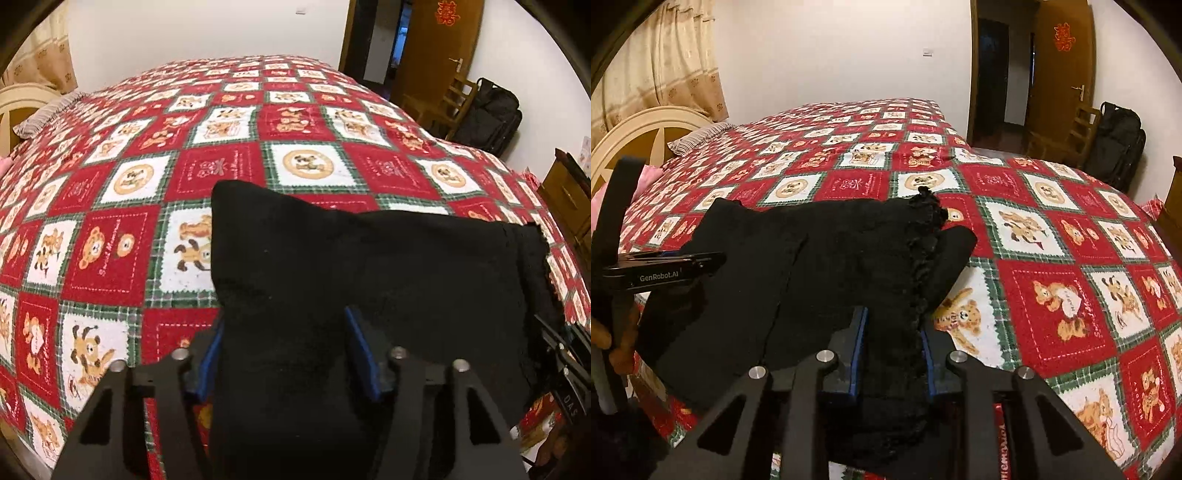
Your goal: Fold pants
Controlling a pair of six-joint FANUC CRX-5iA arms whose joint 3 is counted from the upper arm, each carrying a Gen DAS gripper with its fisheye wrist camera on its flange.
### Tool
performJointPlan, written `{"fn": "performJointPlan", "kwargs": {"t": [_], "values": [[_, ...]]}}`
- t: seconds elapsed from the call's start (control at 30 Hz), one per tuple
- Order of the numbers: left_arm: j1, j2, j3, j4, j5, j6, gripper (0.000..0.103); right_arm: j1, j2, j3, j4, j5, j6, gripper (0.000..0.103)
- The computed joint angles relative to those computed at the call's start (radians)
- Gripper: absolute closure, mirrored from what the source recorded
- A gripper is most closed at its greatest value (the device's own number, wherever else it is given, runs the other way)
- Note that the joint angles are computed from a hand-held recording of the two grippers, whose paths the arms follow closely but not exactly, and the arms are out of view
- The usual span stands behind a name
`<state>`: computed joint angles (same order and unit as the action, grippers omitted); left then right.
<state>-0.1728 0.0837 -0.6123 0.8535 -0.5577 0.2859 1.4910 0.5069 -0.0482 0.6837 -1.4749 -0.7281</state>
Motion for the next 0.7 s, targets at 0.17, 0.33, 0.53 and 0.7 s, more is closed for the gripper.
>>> {"fn": "performJointPlan", "kwargs": {"t": [0.17, 0.33, 0.53, 0.7], "values": [[-0.002, -0.023, -0.026, 0.063, 0.008, -0.049, 0.083, 0.007, -0.001, 0.012, 0.029, -0.025, -0.010, 0.088], [0.018, -0.016, -0.015, 0.086, -0.042, -0.050, 0.089, 0.003, 0.001, 0.039, 0.066, -0.048, 0.037, 0.090], [0.038, -0.006, -0.005, 0.108, -0.094, -0.043, 0.090, 0.004, -0.023, 0.003, 0.061, -0.015, -0.010, 0.090], [0.049, -0.025, -0.008, 0.146, -0.129, -0.071, 0.091, 0.008, -0.021, 0.007, 0.090, -0.028, 0.009, 0.091]]}}
